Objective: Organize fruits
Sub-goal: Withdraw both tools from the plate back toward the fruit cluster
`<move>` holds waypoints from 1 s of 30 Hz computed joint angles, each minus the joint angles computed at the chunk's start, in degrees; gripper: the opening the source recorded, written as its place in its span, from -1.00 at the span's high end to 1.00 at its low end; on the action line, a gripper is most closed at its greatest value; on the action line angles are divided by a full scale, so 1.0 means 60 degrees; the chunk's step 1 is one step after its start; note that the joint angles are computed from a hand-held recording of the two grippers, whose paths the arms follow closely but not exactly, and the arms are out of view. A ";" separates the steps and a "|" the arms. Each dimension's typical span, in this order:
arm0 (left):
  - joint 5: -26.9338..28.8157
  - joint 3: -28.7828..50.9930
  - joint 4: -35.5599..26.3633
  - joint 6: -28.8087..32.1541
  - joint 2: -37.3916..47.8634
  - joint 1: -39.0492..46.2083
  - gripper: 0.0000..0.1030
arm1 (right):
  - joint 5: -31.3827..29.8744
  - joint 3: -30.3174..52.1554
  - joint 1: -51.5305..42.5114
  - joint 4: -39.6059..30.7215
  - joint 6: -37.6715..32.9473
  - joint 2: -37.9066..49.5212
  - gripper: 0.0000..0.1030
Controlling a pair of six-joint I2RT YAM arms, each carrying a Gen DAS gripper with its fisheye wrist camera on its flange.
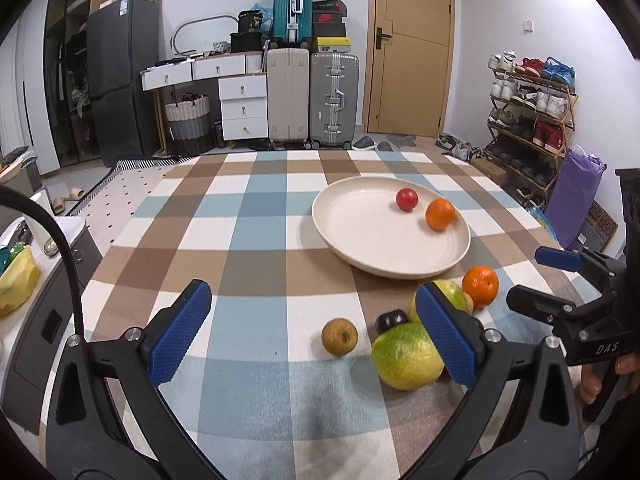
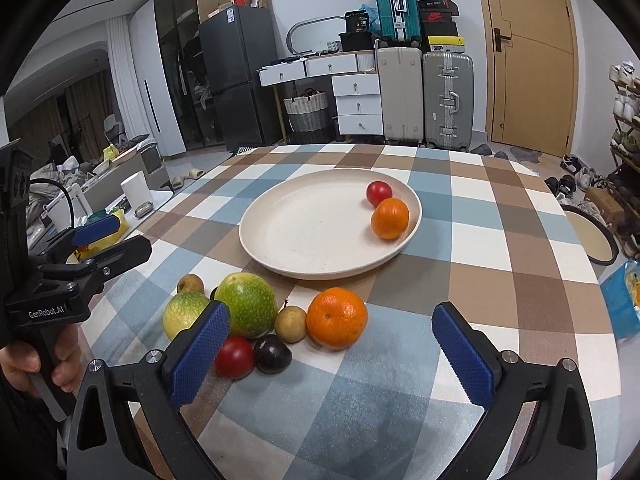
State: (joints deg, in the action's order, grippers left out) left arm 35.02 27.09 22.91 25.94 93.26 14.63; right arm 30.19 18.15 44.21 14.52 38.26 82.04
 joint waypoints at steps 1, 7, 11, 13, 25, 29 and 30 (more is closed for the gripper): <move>-0.0078 -0.0013 0.0039 0.0027 0.0053 -0.0037 -0.98 | 0.0011 -0.0008 0.0030 -0.0062 0.0065 -0.0009 -0.99; -0.0356 0.0053 0.0177 0.0106 0.0342 -0.0111 -0.98 | -0.0184 -0.0148 -0.0190 -0.0082 0.0271 -0.0042 -0.99; -0.0509 0.0348 0.0095 0.0145 0.0793 -0.0160 -0.98 | -0.0406 -0.0122 -0.0348 -0.0139 0.0379 0.0078 -0.99; -0.0596 0.0468 0.0045 0.0135 0.0977 -0.0203 -0.98 | -0.0440 -0.0072 -0.0354 -0.0146 0.0377 0.0198 -0.99; -0.1063 0.0857 0.0087 0.0164 0.1682 -0.0404 -0.97 | -0.0772 -0.0035 -0.0633 0.0093 0.0358 0.0529 -0.98; -0.1161 0.1102 -0.0049 0.0041 0.1929 -0.0418 -0.97 | -0.1160 -0.0011 -0.0884 0.0329 0.0270 0.0650 -0.82; -0.1144 0.1135 -0.0051 0.0018 0.1968 -0.0406 -0.97 | -0.1272 -0.0017 -0.0940 0.0433 0.0269 0.0710 -0.72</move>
